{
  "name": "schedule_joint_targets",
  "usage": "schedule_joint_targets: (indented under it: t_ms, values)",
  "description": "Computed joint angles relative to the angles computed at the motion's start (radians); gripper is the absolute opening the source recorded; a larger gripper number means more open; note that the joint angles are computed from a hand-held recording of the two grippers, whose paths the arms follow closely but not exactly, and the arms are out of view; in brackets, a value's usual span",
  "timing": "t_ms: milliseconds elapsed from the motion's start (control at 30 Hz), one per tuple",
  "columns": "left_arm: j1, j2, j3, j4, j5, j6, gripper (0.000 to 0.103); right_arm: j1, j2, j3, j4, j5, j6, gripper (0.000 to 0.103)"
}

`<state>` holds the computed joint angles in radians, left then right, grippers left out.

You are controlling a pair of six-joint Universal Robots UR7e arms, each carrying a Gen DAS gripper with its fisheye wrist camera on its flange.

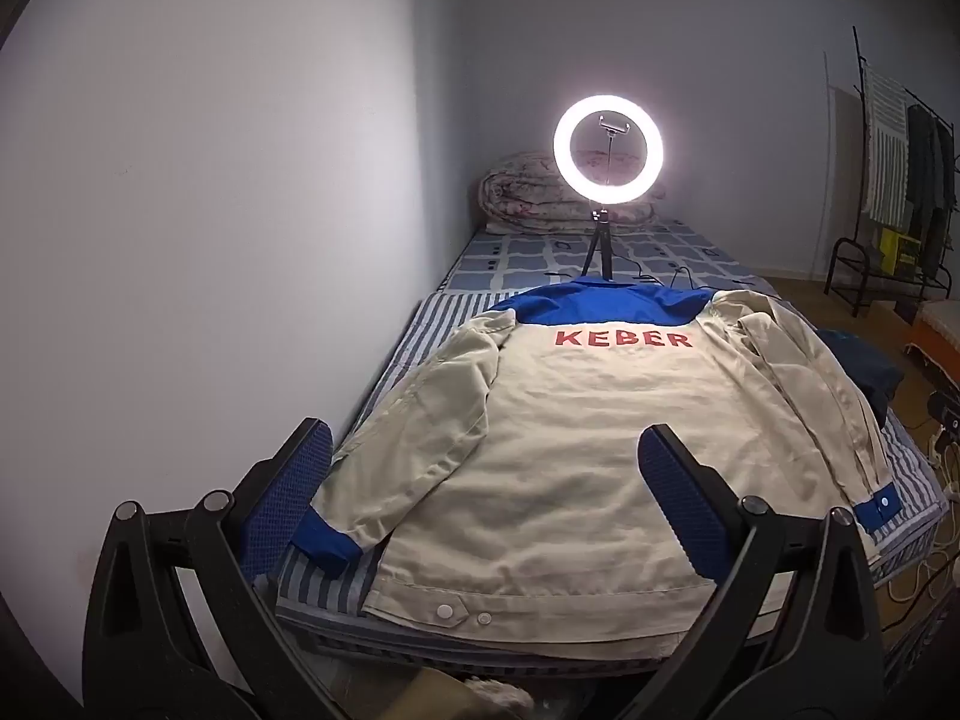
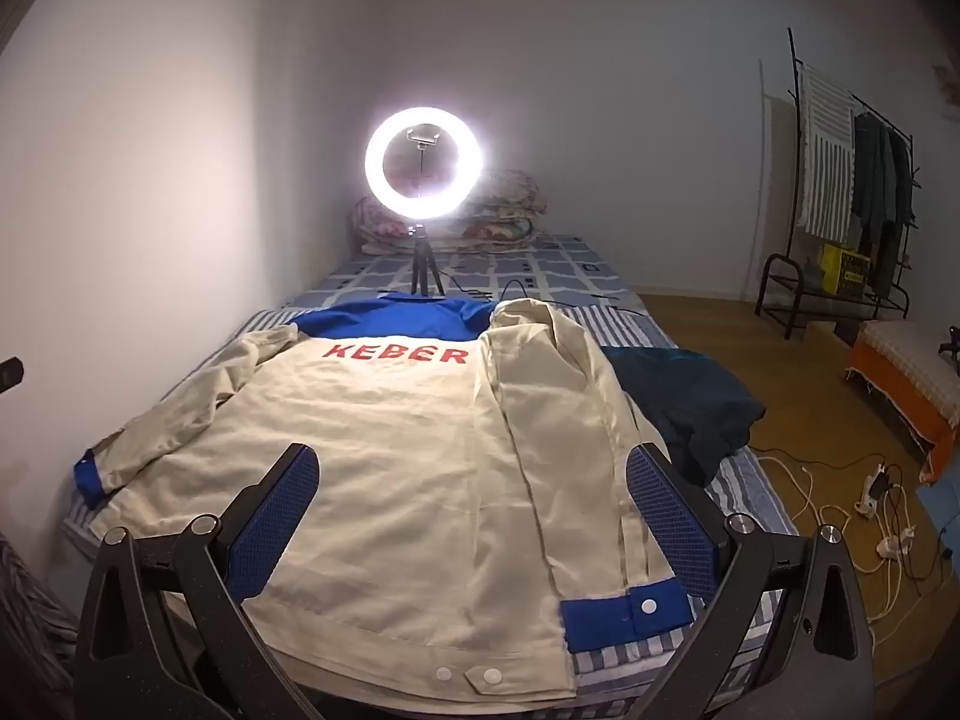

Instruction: Fold large clothes

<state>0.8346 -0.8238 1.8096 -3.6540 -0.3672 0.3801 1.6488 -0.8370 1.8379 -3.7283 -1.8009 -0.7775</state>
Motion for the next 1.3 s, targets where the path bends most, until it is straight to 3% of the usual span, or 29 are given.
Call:
schedule_joint_targets:
  t_ms: [1300]
  values:
    - [0.013, -0.01, -0.008, -0.025, 0.004, 0.038, 0.103, -0.003, -0.002, -0.008, 0.02, -0.002, 0.007, 0.102]
